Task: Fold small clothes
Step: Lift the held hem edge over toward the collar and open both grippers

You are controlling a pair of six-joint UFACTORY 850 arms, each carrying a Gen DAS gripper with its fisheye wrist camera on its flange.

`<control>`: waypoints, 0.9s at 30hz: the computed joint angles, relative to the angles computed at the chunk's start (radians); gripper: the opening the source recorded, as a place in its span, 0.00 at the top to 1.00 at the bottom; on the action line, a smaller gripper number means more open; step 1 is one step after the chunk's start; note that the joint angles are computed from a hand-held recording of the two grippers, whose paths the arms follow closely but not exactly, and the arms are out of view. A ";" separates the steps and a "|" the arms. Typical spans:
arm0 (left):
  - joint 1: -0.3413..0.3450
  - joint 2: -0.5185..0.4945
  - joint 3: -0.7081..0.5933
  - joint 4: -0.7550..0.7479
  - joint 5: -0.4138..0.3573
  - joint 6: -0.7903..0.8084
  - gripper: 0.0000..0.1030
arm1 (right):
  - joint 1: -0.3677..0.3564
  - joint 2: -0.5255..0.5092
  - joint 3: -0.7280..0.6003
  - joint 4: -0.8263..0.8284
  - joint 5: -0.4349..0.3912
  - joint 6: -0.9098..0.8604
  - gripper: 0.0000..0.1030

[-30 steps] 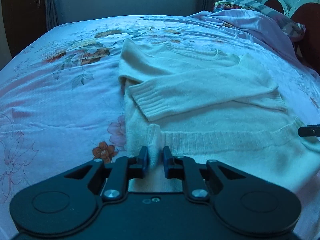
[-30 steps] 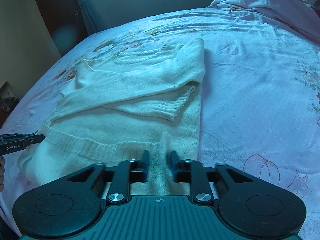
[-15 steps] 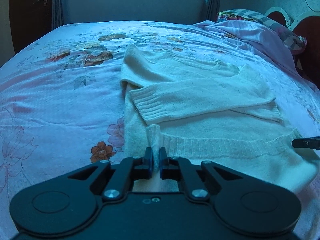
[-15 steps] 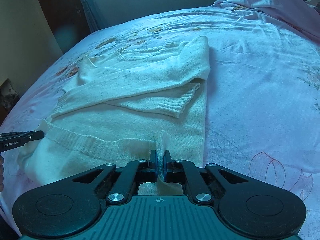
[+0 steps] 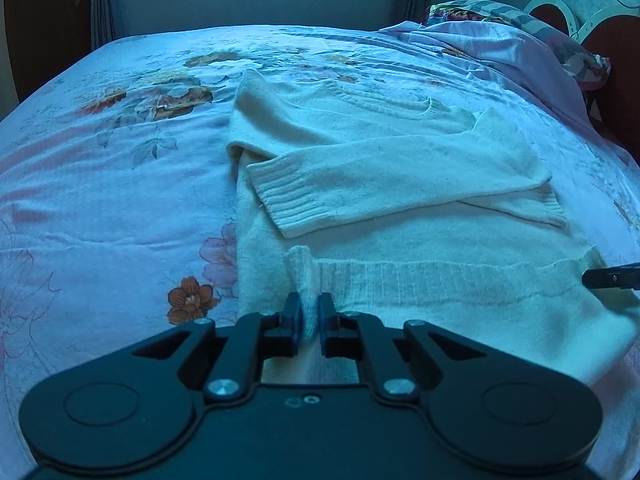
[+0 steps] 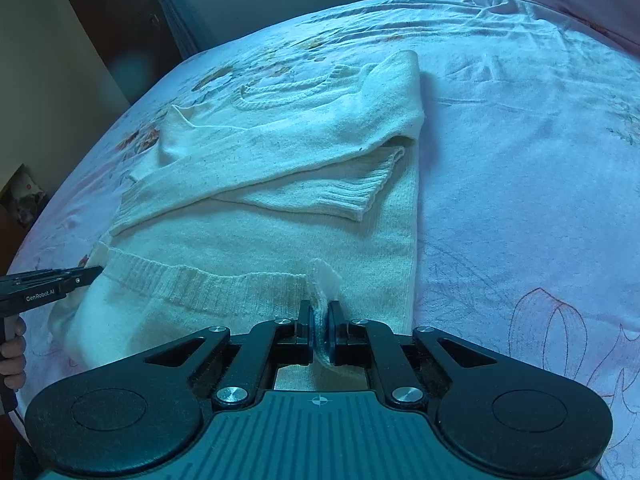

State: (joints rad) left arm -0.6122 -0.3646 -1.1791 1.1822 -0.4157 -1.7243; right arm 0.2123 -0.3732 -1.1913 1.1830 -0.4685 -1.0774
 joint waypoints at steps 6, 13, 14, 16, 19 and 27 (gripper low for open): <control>-0.005 0.031 0.026 0.100 -0.001 -0.130 0.96 | 0.009 0.023 0.022 0.067 0.015 -0.082 0.96; 0.014 0.049 -0.015 0.360 -0.002 -0.385 0.96 | -0.004 0.028 -0.012 0.284 0.024 -0.229 0.97; 0.022 0.041 -0.034 0.394 -0.001 -0.409 0.96 | -0.005 0.021 -0.031 0.308 0.031 -0.249 0.97; 0.044 0.013 -0.082 0.437 0.006 -0.437 0.96 | -0.010 -0.014 -0.091 0.328 0.031 -0.255 0.97; 0.084 -0.054 -0.176 0.470 0.015 -0.451 0.96 | -0.018 -0.097 -0.214 0.324 0.049 -0.233 0.97; 0.172 -0.294 -0.479 0.365 0.029 -0.342 0.96 | -0.015 -0.402 -0.644 0.105 0.118 0.044 0.97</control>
